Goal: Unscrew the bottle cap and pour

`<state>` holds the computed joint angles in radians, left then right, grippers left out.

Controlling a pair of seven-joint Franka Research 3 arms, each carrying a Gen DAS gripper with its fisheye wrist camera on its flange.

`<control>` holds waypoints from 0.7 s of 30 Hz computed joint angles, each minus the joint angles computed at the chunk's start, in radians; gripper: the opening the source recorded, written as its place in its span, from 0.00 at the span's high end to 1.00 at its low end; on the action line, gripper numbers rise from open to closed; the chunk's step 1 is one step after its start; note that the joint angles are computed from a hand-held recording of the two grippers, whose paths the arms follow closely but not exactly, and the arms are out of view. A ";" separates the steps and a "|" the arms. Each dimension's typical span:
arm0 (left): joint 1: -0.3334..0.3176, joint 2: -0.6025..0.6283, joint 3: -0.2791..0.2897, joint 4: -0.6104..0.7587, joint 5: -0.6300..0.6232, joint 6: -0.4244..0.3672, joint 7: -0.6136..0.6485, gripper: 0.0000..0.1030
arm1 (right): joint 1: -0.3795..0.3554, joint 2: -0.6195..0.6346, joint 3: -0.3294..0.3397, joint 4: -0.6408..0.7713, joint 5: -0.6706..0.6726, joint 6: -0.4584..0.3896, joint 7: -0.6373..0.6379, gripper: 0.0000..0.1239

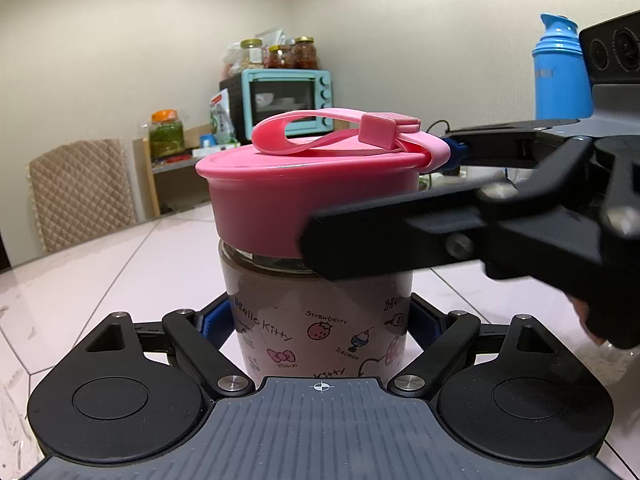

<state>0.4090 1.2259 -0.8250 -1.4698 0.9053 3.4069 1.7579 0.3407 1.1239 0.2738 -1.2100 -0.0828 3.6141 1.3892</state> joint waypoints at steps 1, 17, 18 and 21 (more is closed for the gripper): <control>0.000 0.000 0.000 0.000 0.000 0.000 0.000 0.12 | 0.009 0.010 -0.005 0.016 0.020 0.001 0.002 0.21; -0.001 0.001 0.003 0.003 0.009 0.002 -0.009 0.12 | 0.191 0.082 -0.173 0.179 0.381 -0.013 -0.130 0.28; -0.001 0.001 0.003 0.003 0.009 0.002 -0.009 0.12 | 0.183 0.084 -0.160 0.181 0.369 -0.015 -0.131 0.30; -0.001 0.001 0.003 0.002 0.010 0.003 -0.010 0.12 | 0.165 0.089 -0.133 0.186 0.330 -0.019 -0.133 0.31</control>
<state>0.4079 1.2271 -0.8215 -1.4676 0.9152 3.4097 1.7476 0.5056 1.2124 0.1410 -1.0239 0.2476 3.5952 1.2565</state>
